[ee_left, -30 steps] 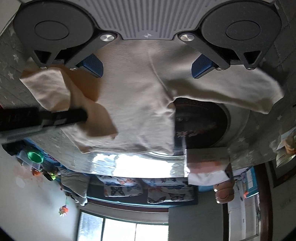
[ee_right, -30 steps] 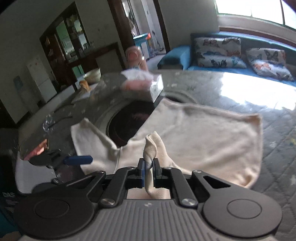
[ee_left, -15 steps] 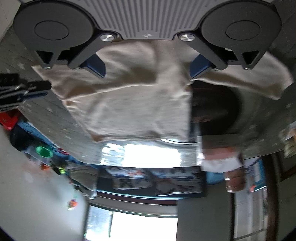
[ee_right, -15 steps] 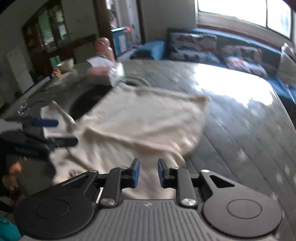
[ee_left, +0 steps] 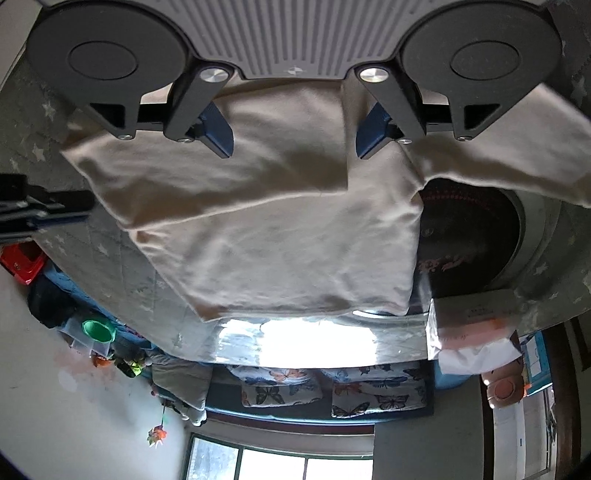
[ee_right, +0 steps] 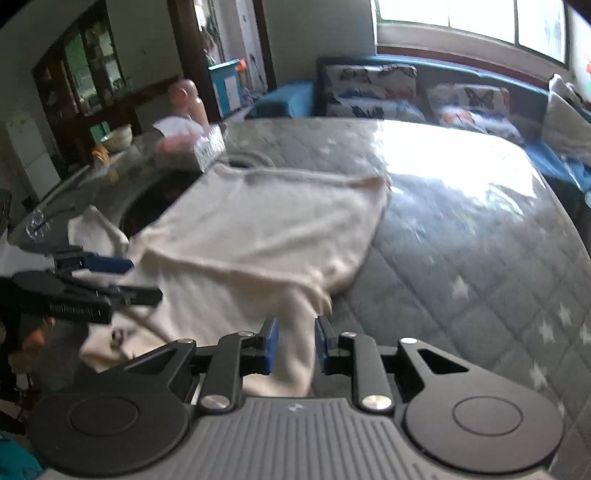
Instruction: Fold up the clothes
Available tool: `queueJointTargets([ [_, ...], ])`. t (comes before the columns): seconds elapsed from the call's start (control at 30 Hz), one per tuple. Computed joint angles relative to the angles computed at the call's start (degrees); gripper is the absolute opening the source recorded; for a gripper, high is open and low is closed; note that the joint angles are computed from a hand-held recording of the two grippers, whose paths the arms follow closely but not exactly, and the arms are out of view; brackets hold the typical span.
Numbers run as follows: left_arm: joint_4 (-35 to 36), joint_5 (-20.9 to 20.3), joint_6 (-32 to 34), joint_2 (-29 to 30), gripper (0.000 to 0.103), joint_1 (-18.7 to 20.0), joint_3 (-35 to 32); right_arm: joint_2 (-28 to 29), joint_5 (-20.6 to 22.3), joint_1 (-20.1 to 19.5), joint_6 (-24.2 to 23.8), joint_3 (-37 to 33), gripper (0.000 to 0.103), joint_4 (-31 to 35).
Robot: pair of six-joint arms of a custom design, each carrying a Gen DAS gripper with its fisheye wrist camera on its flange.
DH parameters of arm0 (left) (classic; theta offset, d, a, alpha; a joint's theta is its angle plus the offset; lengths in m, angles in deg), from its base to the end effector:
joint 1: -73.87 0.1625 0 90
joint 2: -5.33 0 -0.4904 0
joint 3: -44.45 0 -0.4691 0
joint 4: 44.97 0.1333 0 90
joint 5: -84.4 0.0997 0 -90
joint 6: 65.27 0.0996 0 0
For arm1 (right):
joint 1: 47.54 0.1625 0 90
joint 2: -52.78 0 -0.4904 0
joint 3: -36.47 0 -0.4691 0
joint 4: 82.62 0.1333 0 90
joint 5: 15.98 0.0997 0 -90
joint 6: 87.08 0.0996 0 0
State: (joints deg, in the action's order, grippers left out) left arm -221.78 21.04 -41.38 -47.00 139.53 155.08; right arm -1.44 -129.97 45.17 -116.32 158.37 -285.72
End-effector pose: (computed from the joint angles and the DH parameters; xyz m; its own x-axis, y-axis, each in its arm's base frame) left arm -0.1166 -0.6895 0.1209 -0.6786 0.4828 -0.5536 0.6967 0.6618 -0.2769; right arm 0.1211 -0.5946 0.1335 -0.7920 -0.1278 0.5969 -0.4814 0.7320 -0.4821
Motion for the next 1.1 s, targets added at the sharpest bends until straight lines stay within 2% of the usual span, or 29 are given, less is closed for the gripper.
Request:
queueJointTargets([
  [0.1,0.1,0.4,0.3,0.4,0.074,0.0,-0.5,1.4,1.3,-0.5,0.2,-2.5,0.02,1.7],
  [0.23,-0.4,1.4,1.4,0.9,0.071,0.2,-0.8,3.2,0.3,-1.4,0.5,-4.6,0.015,2.8],
  [0.4,0.4,0.9,0.2,-0.4,0.071,0.4,-0.5,1.9,-0.4,-0.3,-2.0,-2.5,0.016,1.4],
  [0.53,0.4,0.5,1.2,-1.4,0.071,0.5,0.7,0.3,-0.2,0.4,-2.6,0.1,0.016,5.2],
  [0.67,-1.4,1.2,3.1,-1.3,0.071,0.4,1.8,1.1,-2.1,0.9,-4.1,1.0,0.016,5.1],
  [0.8,-3.1,1.5,2.0,-2.4,0.073,0.3,2.3,1.6,-1.5,1.9,-4.8,-0.2,0.016,4.3],
  [0.97,-7.2,6.5,-0.8,-2.1,0.074,0.9,0.6,3.9,-1.5,1.9,-4.4,-2.9,0.016,4.6],
  [1.1,-9.5,11.0,-2.6,-1.9,0.074,2.6,-1.7,4.9,-1.4,1.8,-3.2,-3.7,0.021,5.5],
])
